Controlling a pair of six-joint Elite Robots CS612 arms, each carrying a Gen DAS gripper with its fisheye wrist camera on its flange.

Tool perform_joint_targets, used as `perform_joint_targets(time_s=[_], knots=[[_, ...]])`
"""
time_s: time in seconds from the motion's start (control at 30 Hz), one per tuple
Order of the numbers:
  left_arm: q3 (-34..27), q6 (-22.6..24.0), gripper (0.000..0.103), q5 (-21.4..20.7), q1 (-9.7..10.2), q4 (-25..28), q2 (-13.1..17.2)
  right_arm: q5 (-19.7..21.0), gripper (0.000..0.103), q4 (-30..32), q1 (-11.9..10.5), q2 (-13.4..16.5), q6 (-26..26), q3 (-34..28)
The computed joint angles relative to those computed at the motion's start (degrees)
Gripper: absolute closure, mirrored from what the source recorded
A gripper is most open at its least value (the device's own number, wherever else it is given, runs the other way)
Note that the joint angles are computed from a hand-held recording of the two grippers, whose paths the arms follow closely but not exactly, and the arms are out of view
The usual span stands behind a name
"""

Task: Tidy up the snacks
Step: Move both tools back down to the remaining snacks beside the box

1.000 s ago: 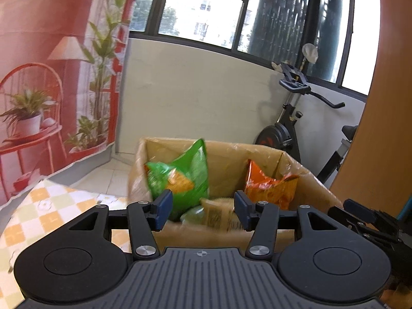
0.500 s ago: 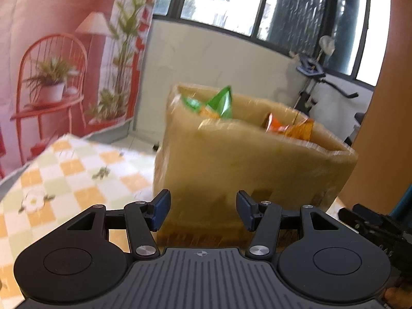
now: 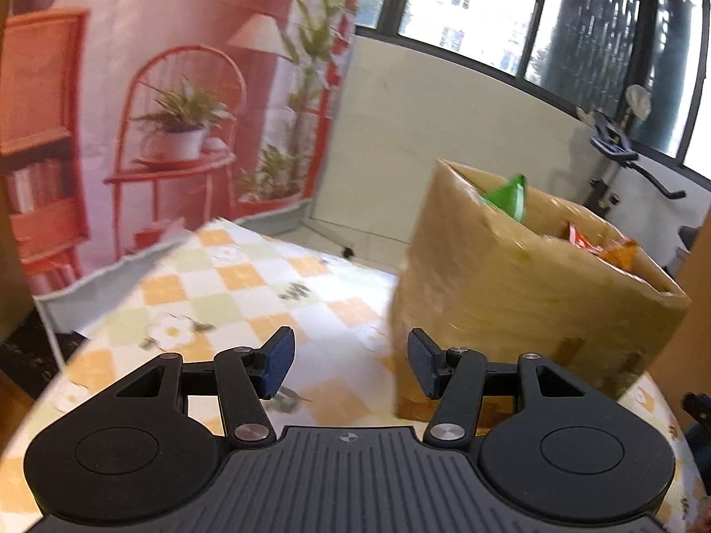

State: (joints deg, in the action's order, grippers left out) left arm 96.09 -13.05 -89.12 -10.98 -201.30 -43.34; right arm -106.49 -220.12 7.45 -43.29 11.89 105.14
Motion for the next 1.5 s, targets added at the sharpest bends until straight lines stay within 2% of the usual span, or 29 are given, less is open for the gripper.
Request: perform_joint_targets(time_s=[0.13, 0.2, 0.3, 0.5, 0.67, 0.87, 1.0, 1.1, 1.3, 1.4, 1.5], knots=[[-0.25, 0.67, 0.044, 2.55, 0.69, -0.16, -0.65, -1.73, 0.045, -0.59, -0.06, -0.26, -0.95, 0.77], [-0.51, 0.66, 0.04, 4.16, 0.98, -0.04, -0.79, -2.05, 0.045, -0.63, -0.18, -0.44, -1.18, 1.16], [-0.56, -0.47, 0.039, 4.44, 1.12, 0.59, -0.82, -1.9, 0.045, -0.4, -0.42, -0.49, -0.88, 1.55], [0.14, -0.78, 0.033, -0.62, 0.34, 0.84, 0.22, -0.57, 0.045, 0.59, -0.58, 1.02, -0.72, 0.79], [0.42, 3.63, 0.028, -6.6, -0.98, 1.9, 1.7, -0.34, 0.045, 0.35, -0.53, 3.03, -1.05, -0.4], [-0.07, 7.81, 0.028, -13.21, -2.55, 7.09, 3.1, 0.63, 0.045, 2.48, -0.42, 4.08, 3.27, -1.19], [0.12, 9.79, 0.026, -17.55, -2.88, 7.96, 3.49, 1.48, 0.044, 4.77, 0.2, 4.04, 4.72, -1.15], [0.6, 13.26, 0.02, -19.42, -3.14, 8.7, 3.43, 1.18, 0.044, 5.41, 0.74, 4.36, 3.21, -1.24], [0.26, 17.03, 0.02, -21.84, -3.24, 11.32, 3.88, 0.83, 0.044, 6.92, 0.68, 4.42, 4.64, -1.44], [0.68, 19.27, 0.019, -23.14, -3.31, 11.55, 3.59, 0.97, 0.044, 6.97, 0.67, 4.45, 4.16, -1.49], [1.13, 21.5, 0.015, -22.67, -3.86, 10.69, 3.62, 1.29, 0.044, 7.32, 0.64, 4.42, 4.04, -1.54]])
